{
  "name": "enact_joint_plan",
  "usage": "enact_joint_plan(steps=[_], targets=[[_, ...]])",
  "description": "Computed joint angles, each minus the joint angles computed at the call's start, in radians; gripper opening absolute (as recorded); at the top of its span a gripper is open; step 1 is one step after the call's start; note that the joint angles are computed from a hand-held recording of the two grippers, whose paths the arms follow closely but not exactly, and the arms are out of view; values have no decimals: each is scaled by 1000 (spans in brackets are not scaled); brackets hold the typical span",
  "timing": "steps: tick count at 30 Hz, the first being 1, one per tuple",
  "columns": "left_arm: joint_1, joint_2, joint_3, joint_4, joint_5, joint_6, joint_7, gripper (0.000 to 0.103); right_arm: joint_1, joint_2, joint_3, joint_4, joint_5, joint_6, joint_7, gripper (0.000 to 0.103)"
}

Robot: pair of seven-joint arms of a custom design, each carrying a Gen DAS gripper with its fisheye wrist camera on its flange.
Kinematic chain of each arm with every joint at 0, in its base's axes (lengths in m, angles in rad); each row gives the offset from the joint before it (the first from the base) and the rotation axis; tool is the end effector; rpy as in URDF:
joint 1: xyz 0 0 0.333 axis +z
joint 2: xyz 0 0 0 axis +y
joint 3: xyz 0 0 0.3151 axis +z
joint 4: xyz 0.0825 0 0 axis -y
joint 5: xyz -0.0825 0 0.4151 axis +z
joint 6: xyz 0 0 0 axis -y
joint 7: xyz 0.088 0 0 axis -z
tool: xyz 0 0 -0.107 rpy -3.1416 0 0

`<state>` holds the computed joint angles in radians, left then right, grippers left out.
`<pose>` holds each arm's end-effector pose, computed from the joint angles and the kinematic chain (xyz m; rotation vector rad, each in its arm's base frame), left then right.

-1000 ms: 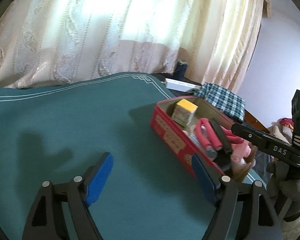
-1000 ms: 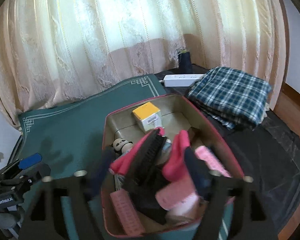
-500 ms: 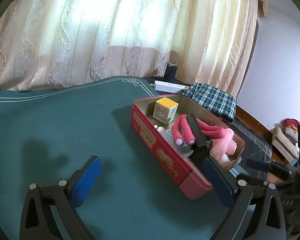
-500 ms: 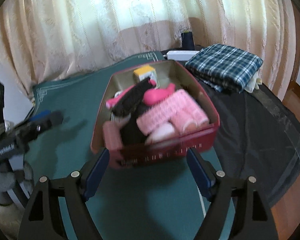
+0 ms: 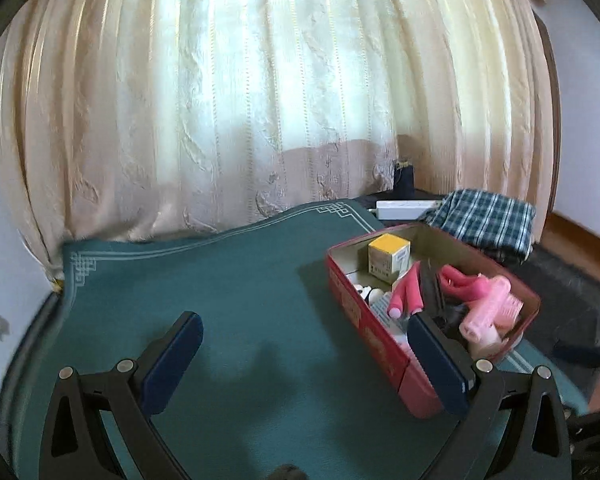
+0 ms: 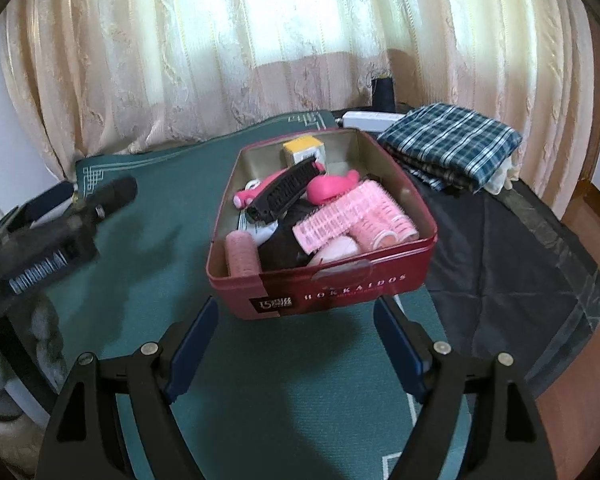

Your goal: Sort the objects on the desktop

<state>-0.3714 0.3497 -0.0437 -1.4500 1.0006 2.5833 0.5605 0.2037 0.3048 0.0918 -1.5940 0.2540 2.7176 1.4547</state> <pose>0.6773 -0.3091 0.5656 -1.4874 1.5747 -0.7761 0.7039 0.1955 0.5438 -1.8193 1.4743 -0.4408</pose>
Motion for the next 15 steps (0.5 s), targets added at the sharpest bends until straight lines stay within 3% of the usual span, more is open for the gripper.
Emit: enact_joint_plan(steps=[5,15], targets=[[20,4,-27,-8,-107,37,87,103,5,-22,-8,-25,-15,29,23,83],[20,-1,-24,-30,-190,45,193,103,1,-14,3,-25,-7,0,17,84]])
